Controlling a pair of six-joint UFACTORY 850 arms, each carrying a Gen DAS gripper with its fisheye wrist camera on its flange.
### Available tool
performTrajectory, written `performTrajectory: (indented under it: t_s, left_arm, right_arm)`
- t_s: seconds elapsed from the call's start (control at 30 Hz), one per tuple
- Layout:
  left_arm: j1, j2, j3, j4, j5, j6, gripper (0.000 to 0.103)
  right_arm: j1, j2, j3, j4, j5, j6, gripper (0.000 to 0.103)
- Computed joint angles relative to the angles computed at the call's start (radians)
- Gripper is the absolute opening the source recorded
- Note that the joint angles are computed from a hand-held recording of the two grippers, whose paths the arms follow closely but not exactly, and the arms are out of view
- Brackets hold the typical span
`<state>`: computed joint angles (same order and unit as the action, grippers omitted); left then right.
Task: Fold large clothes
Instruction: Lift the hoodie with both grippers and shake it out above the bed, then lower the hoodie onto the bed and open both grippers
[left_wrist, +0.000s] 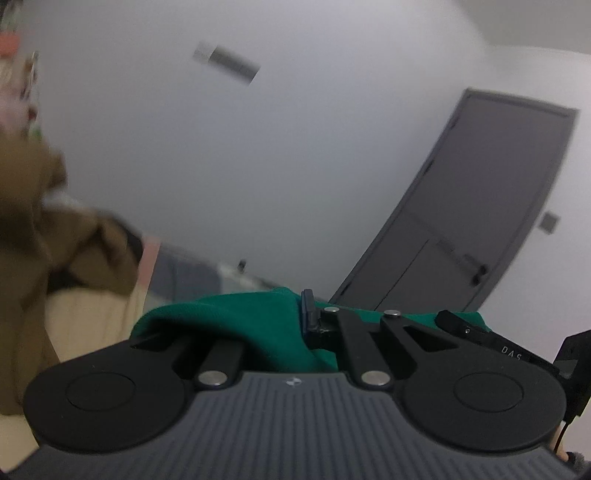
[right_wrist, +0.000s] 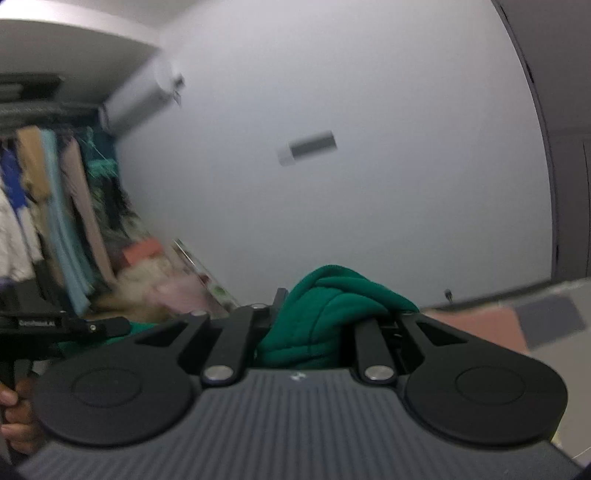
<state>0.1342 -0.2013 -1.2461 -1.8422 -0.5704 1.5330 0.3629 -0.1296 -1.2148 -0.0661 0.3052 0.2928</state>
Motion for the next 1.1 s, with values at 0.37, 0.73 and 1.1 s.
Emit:
performTrajectory:
  t_s: [0.37,0.73,1.1]
  left_arm:
    - [-0.035,-0.4,-0.249,0.157,0.142,-0.058,0.008]
    - [-0.034,-0.432,-0.282,0.363,0.132,-0.243,0.037]
    - [-0.008,-0.05,0.102,0.185,0.157,-0.058,0.059]
  right_arm:
    - [-0.027,-0.37,-0.159,0.069,-0.003,-0.106,0.018]
    - [-0.028,-0.456,-0.242,0.133,-0.112,-0.108,0.026]
    - [0.038,-0.184,0.012,0.428,-0.067,-0.386,0.05]
